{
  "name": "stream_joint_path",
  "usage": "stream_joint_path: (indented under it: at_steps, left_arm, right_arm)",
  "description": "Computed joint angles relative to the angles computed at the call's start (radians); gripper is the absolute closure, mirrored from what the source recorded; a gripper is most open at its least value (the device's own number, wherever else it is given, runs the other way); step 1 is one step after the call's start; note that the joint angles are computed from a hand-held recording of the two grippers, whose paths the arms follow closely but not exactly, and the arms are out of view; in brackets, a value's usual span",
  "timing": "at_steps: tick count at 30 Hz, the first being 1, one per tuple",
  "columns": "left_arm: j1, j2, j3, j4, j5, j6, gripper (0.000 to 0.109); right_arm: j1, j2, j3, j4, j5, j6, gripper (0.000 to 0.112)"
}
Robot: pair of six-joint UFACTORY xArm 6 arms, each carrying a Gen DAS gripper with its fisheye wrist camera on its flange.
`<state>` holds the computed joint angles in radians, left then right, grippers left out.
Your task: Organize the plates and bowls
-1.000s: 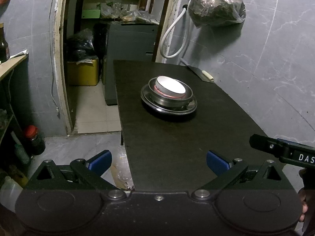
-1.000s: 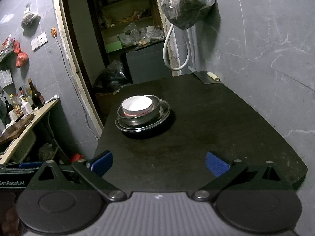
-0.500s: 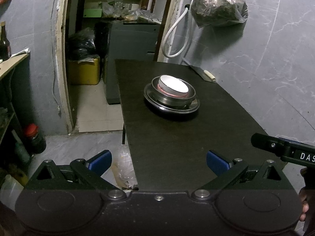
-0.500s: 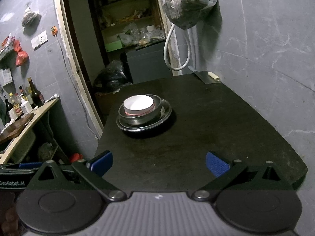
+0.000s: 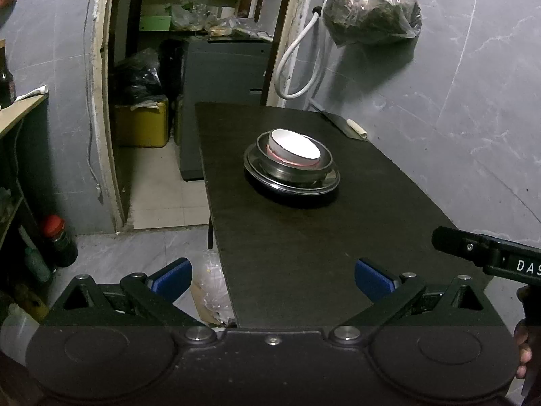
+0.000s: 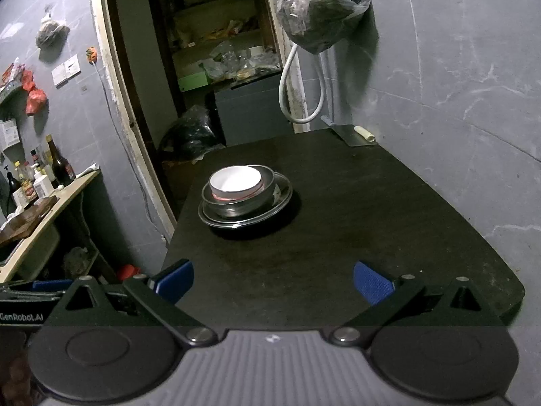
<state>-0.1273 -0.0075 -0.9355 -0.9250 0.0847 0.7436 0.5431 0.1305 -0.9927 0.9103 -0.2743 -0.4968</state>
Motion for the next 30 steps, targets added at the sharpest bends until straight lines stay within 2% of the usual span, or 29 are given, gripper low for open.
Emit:
stream_joint_path:
  at_steps: [6, 13, 19, 24, 28, 30]
  left_arm:
    - [0.002, 0.002, -0.004, -0.009, 0.006, 0.008, 0.006]
    - [0.002, 0.007, -0.008, -0.023, 0.01, 0.019, 0.006]
    - [0.001, 0.011, -0.015, -0.05, 0.018, 0.045, 0.006]
    - [0.0, 0.017, -0.019, -0.029, 0.019, 0.023, 0.006]
    - [-0.003, 0.02, -0.022, -0.029, 0.021, 0.023, 0.006]
    - [-0.003, 0.024, -0.027, -0.032, 0.026, 0.024, 0.006]
  right_arm:
    - [0.003, 0.002, -0.01, 0.035, 0.004, -0.037, 0.009]
    - [0.014, 0.016, -0.054, 0.176, 0.016, -0.178, 0.009]
    - [0.015, 0.021, -0.064, 0.201, 0.015, -0.201, 0.009]
    - [0.01, 0.02, -0.06, 0.184, 0.02, -0.184, 0.009]
    - [-0.01, 0.016, -0.032, 0.067, 0.024, -0.07, 0.009]
    - [-0.016, 0.018, -0.031, 0.05, 0.026, -0.053, 0.009]
